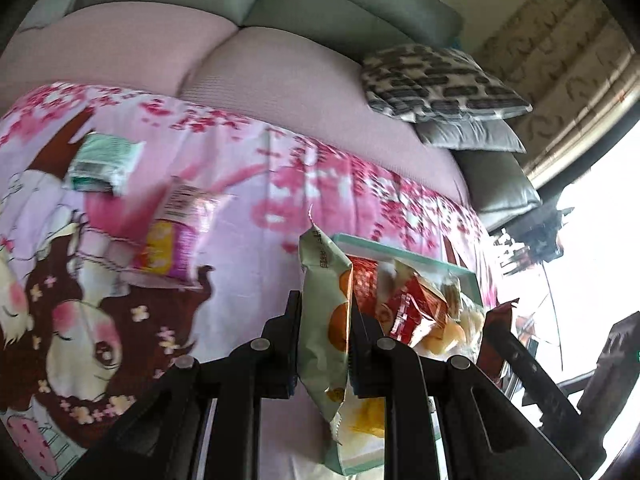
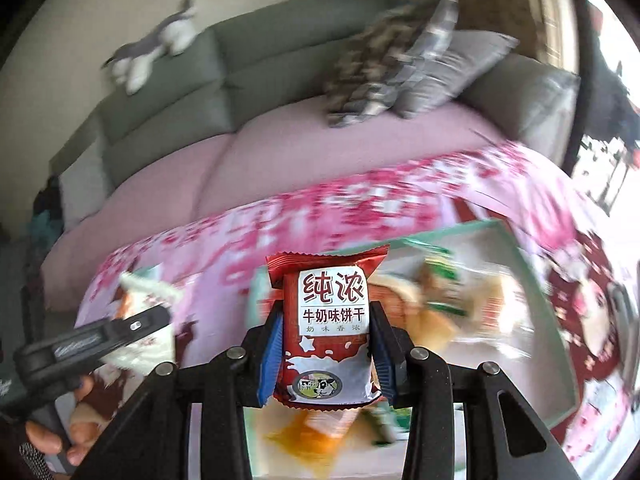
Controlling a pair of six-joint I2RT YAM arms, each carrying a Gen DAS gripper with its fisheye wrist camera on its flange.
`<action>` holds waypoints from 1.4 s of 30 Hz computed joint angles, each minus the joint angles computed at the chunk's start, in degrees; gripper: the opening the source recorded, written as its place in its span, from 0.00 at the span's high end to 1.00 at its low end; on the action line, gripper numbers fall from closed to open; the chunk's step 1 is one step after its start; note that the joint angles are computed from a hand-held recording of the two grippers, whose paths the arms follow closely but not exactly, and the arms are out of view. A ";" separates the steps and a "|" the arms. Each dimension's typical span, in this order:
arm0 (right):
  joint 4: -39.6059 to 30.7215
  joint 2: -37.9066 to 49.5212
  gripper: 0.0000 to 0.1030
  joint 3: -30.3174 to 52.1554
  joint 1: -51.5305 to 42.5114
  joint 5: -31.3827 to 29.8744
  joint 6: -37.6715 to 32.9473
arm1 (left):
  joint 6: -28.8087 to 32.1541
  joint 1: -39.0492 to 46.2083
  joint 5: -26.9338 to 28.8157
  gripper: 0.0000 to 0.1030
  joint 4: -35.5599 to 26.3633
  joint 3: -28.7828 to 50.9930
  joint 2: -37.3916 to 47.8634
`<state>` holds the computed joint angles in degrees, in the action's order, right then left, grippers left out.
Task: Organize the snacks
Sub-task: 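Carry the cookie pack with the left tool while the right tool carries the milk biscuit pack to the tray, then release the cookie pack into the tray with the left tool while the right tool releases the milk biscuits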
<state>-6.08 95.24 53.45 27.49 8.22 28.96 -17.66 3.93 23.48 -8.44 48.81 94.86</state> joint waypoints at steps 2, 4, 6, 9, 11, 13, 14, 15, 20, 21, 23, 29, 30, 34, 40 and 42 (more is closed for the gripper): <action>-0.17 -0.85 0.59 -1.15 -2.23 -0.04 0.57 | 0.33 -1.31 -0.31 0.81 0.35 0.45 0.63; -0.45 -1.98 0.59 -2.23 -4.34 -0.54 0.62 | 0.28 -2.95 -0.65 0.81 0.83 1.34 1.65; -0.64 -2.72 0.59 -3.21 -6.22 -1.20 0.68 | 0.14 -4.38 -0.41 0.81 1.37 2.22 2.83; -0.88 -2.88 0.59 -3.96 -7.68 -1.86 0.99 | 0.03 -6.74 -0.70 0.81 2.11 3.95 5.58; -0.81 -2.83 0.59 -4.31 -8.68 -2.55 1.00 | -0.04 -7.88 -0.96 0.81 2.33 4.75 7.08; -0.67 -2.74 0.59 -4.46 -9.31 -3.08 0.96 | -0.37 -8.85 -0.39 0.81 3.07 5.44 8.65; -0.60 -2.68 0.59 -4.52 -9.61 -3.47 0.87 | -0.65 -9.26 -0.22 0.81 3.57 5.74 9.33; -0.29 -2.41 0.59 -4.56 -9.84 -3.82 0.79 | -0.95 -9.63 -0.16 0.81 3.93 6.11 9.98; 0.34 -1.10 0.59 -4.38 -9.69 -4.81 0.80 | -2.49 -10.17 2.39 0.81 6.71 5.88 11.27; 0.33 -0.65 0.59 -4.16 -9.57 -5.01 0.87 | -2.72 -10.38 2.71 0.81 6.83 6.13 11.79; 0.41 0.12 0.59 -3.81 -9.34 -5.25 0.79 | -3.05 -10.70 3.04 0.81 6.60 6.82 12.91; 0.60 2.26 0.59 -2.69 -8.57 -5.96 0.37 | -4.13 -10.77 3.80 0.81 6.18 8.13 16.11; 0.47 2.81 0.59 -2.35 -8.37 -6.07 0.25 | -4.24 -10.74 3.59 0.81 6.13 8.18 16.37; 0.16 4.22 0.59 -1.60 -7.71 -6.03 -0.13 | -4.42 -10.79 1.88 0.81 4.17 9.37 18.23; -1.16 4.84 0.59 -0.71 -7.06 -4.62 -0.22 | -3.84 -10.62 0.38 0.80 2.96 9.22 18.19; -1.70 5.08 0.58 -0.42 -7.09 -4.39 -0.12 | -3.39 -10.67 -0.10 0.75 2.08 9.11 17.65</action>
